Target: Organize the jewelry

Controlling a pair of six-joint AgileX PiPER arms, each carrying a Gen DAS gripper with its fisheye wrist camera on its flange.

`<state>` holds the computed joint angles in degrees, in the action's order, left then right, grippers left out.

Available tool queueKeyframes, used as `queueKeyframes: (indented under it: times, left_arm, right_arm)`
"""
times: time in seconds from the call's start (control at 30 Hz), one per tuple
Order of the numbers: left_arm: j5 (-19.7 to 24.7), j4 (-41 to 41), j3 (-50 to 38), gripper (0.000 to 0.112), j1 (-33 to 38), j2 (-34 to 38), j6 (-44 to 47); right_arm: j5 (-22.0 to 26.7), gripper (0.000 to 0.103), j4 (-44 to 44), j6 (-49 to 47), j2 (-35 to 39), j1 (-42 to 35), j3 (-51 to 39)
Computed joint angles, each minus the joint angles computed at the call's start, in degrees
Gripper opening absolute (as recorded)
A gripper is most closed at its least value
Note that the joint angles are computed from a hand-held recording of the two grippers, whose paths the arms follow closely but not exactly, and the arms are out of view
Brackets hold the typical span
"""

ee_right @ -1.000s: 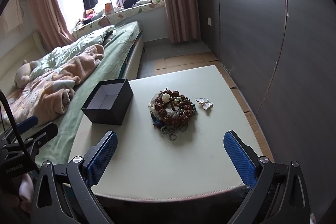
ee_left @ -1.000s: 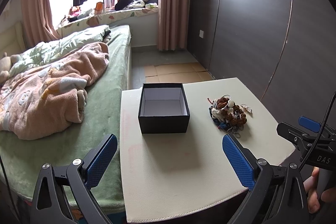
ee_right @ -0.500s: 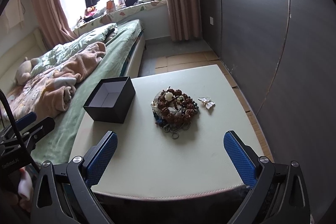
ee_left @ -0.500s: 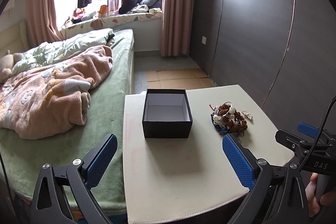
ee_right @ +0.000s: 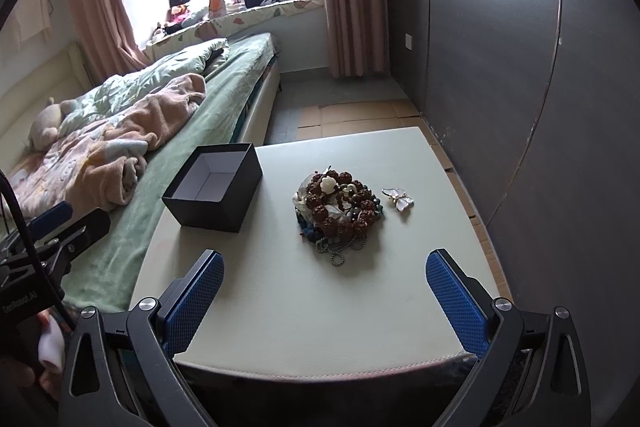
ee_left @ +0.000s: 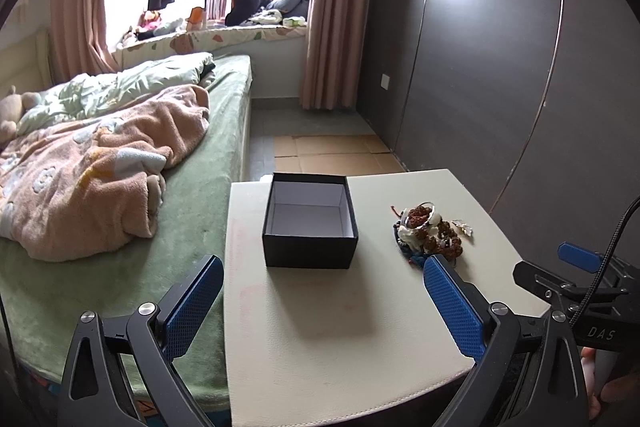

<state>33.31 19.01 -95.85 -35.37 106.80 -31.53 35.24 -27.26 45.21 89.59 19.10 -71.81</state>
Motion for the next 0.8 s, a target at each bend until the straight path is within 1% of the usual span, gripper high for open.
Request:
queueKeyframes:
  times: [0.17, 0.3, 0.5, 0.7, 0.8]
  left_arm:
    - [-0.02, 1.18, 0.29, 0.100, -0.46, -0.16, -0.45]
    - [-0.03, 0.48, 0.29, 0.100, -0.17, -0.27, -0.05]
    - [-0.52, 2.72, 0.72, 0.100, -0.55, -0.73, -2.31]
    - [0.10, 2.49, -0.25, 0.100, -0.58, -0.04, -1.82]
    - [0.23, 1.26, -1.22, 0.100, -0.34, 0.67, -1.01]
  right_arm:
    - [-0.01, 0.102, 0.44, -0.49, -0.07, -0.13, -0.02]
    - [-0.28, 0.102, -0.22, -0.04, -0.54, -0.01, 0.48]
    - [0.19, 0.102, -0.15, 0.11, -0.65, 0.16, 0.23]
    - [0.85, 0.102, -0.70, 0.18, -0.79, 0.34, -0.11]
    - [1.22, 0.102, 0.63, -1.15, -0.61, -0.34, -0.60]
